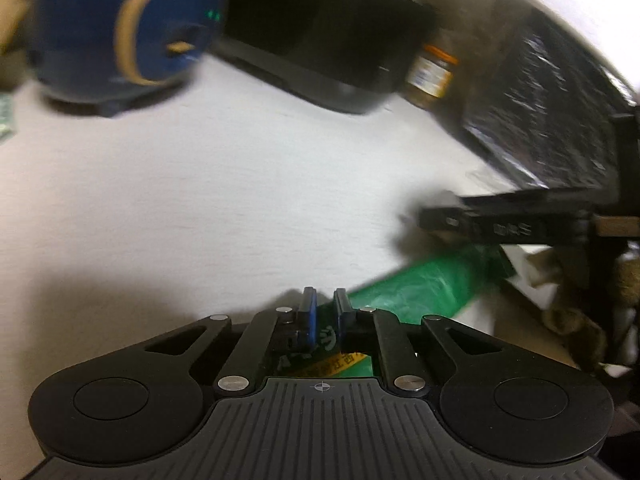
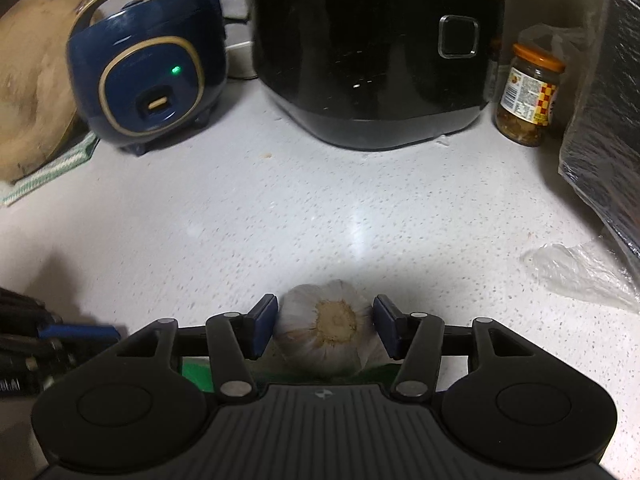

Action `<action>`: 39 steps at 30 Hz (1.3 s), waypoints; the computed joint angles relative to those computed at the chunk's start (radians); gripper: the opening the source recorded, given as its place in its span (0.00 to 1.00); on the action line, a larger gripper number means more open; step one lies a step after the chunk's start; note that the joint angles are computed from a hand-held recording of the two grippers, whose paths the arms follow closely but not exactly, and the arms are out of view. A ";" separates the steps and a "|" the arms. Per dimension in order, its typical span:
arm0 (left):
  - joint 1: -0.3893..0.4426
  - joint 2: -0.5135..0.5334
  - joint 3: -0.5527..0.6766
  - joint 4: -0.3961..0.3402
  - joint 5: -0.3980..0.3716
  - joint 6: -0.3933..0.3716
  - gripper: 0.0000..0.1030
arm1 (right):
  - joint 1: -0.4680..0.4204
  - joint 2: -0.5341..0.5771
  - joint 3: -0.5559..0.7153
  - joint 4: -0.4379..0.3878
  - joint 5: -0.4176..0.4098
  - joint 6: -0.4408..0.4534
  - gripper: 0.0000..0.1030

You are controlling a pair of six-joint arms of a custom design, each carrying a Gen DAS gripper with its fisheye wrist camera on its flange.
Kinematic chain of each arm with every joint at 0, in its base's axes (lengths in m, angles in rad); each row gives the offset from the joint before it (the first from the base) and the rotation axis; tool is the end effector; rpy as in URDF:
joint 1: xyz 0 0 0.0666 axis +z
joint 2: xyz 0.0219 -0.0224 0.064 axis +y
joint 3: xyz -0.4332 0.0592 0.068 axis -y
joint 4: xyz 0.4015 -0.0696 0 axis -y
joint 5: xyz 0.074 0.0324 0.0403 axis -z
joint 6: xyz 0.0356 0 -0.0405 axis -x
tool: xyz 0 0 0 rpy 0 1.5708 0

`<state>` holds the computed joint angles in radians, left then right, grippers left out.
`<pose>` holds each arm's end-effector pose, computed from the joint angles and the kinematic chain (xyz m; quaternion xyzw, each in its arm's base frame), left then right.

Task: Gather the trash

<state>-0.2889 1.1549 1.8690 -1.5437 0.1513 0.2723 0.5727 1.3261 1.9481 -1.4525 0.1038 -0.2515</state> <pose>0.2726 -0.0870 0.7366 0.0351 0.9292 -0.1677 0.3275 0.3240 0.2040 0.7204 -0.1304 0.9220 0.1004 0.3504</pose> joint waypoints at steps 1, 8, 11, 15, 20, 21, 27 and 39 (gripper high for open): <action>-0.004 -0.005 0.001 -0.005 -0.047 -0.003 0.11 | 0.005 -0.001 0.000 0.002 -0.001 0.000 0.57; 0.016 -0.021 -0.005 -0.032 -0.129 -0.013 0.11 | 0.052 -0.005 0.003 0.011 0.039 0.010 0.63; 0.024 -0.024 -0.001 -0.042 -0.127 -0.013 0.11 | 0.063 -0.016 0.000 0.011 0.044 0.004 0.63; 0.050 -0.022 0.008 -0.056 -0.127 0.003 0.11 | 0.080 -0.037 -0.006 0.016 0.054 0.001 0.66; 0.134 -0.022 0.029 -0.069 -0.103 0.029 0.13 | 0.118 -0.054 -0.022 0.018 0.065 -0.015 0.68; 0.145 -0.021 0.037 -0.072 -0.100 0.020 0.14 | 0.127 -0.060 -0.029 0.024 0.059 -0.014 0.68; 0.138 -0.003 0.090 -0.058 -0.033 -0.073 0.14 | 0.156 -0.097 -0.050 0.058 -0.036 0.028 0.68; -0.057 0.013 0.078 -0.122 -0.024 -0.295 0.17 | 0.182 -0.079 -0.078 0.036 -0.034 0.037 0.67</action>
<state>-0.3462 1.1677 1.9468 -1.6660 0.1270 -0.0229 0.7550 1.2472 1.8702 -1.4164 0.0695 -0.2145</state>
